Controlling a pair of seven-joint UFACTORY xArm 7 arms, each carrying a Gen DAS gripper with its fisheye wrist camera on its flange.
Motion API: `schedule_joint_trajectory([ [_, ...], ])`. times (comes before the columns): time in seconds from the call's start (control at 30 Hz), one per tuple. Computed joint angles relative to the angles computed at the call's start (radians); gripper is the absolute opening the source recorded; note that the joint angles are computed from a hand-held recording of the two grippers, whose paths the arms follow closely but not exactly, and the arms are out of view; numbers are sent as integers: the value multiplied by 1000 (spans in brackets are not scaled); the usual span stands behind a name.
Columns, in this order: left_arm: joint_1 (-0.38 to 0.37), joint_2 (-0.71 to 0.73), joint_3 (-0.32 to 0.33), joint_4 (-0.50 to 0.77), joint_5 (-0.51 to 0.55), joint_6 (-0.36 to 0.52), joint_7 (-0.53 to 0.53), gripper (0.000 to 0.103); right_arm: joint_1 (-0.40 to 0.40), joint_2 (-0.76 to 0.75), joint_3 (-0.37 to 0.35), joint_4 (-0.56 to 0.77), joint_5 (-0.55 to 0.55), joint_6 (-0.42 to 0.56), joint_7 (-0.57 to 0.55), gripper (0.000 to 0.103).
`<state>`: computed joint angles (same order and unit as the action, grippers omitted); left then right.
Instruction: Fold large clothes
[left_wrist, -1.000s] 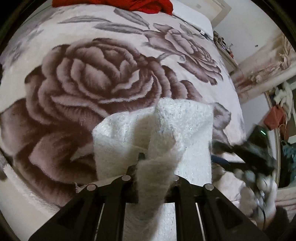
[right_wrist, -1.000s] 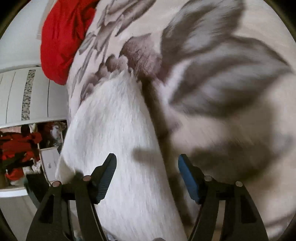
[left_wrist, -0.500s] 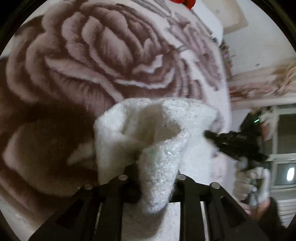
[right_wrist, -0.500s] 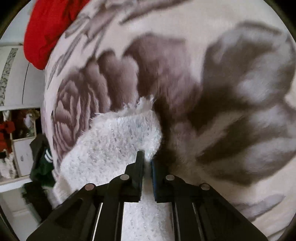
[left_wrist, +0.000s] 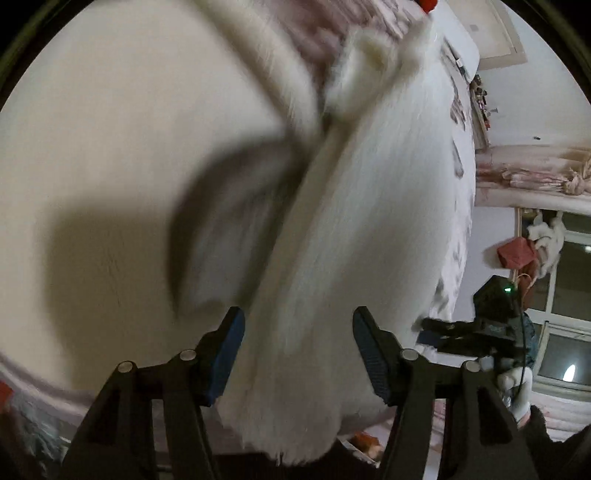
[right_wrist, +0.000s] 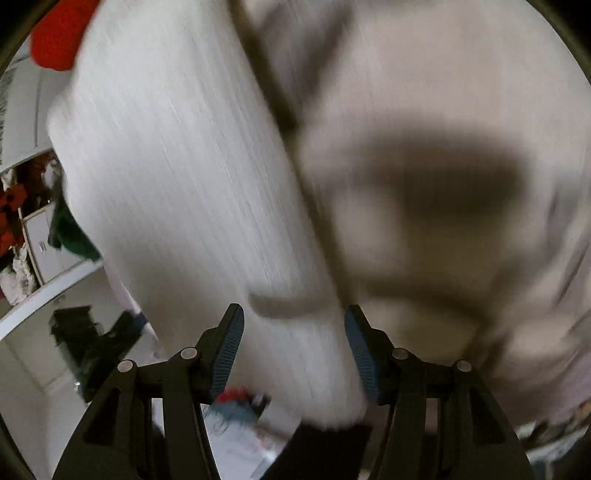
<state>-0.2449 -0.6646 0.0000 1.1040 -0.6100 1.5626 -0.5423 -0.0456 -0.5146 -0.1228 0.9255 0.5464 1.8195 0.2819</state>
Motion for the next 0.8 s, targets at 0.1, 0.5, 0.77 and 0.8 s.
schedule_joint_trajectory([
  [0.1, -3, -70, -50, -43, 19, -48, -19, 10, -1, -99, 42, -121, 3, 12, 82, 50],
  [0.5, -19, 35, -49, 102, 157, 34, -42, 44, 57, -6, 55, 74, -122, 38, 143, 21],
  [0.77, 115, 20, -128, 80, 514, 123, -66, 63, 186, 464, 177, 658, -106, -127, -25, 34],
  [0.8, 121, 12, -123, 46, 516, 115, -68, 63, 202, 520, 196, 699, -112, -155, -43, 34],
])
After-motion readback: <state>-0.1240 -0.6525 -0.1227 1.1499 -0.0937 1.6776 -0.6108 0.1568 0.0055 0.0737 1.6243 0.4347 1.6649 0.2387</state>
